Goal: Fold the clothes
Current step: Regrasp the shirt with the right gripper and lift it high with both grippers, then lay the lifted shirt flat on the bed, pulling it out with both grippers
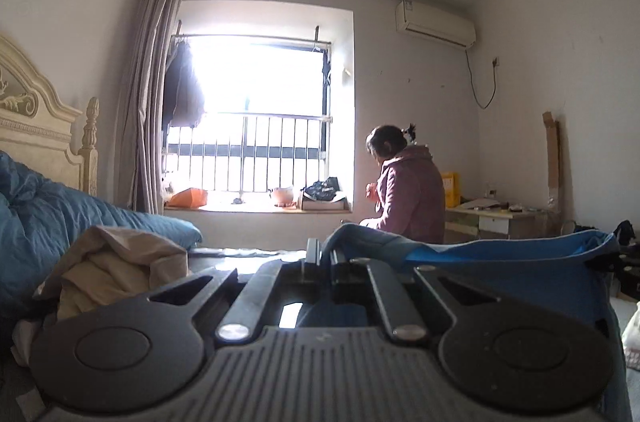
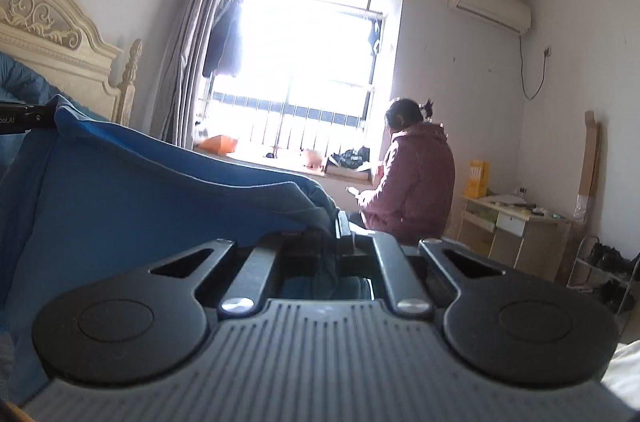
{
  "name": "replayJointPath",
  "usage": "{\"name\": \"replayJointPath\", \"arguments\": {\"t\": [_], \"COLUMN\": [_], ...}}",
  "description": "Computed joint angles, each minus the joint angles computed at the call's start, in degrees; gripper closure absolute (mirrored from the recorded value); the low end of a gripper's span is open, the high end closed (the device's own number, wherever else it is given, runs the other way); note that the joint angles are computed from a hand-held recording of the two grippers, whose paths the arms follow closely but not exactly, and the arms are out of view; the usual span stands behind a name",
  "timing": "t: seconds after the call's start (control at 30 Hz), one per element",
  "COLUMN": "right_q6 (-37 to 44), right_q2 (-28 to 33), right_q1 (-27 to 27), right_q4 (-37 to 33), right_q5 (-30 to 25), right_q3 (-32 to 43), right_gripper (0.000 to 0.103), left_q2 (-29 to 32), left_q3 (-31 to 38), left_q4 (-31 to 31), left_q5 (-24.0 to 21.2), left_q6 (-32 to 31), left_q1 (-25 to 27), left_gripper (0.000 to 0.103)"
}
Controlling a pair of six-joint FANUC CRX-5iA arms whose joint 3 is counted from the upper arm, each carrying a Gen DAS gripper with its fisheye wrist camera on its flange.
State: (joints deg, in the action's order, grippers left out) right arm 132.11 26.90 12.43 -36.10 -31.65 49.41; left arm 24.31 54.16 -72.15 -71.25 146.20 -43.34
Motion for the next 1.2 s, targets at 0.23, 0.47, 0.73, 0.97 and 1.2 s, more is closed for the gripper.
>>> {"name": "replayJointPath", "arguments": {"t": [0.23, 0.47, 0.73, 0.97, 1.2], "right_q6": [-25.41, -33.02, -20.56, -2.61, 5.71], "right_q2": [9.36, 6.70, -9.78, -26.64, -40.35], "right_q1": [6.43, 5.21, -12.21, -25.59, -22.27], "right_q4": [17.09, 15.08, -9.23, -21.56, -14.23], "right_q5": [-26.17, -33.69, -39.91, -47.99, -39.95], "right_q3": [4.40, 4.50, -3.98, -25.76, -48.32], "right_gripper": [0.077, 0.047, 0.028, 0.026, 0.043], "left_q2": [3.64, -4.97, -14.93, -21.77, -20.98], "left_q3": [-4.23, -13.83, -16.79, -29.95, -38.24], "left_q4": [33.13, 33.31, 28.20, 35.89, 39.51], "left_q5": [-6.26, -4.75, -9.67, -3.16, 3.60], "left_q6": [-3.51, 1.53, 1.17, 12.85, 25.67], "left_q1": [13.32, 12.75, 0.35, -6.69, -10.84], "left_gripper": [0.043, 0.034, 0.023, 0.020, 0.042]}}
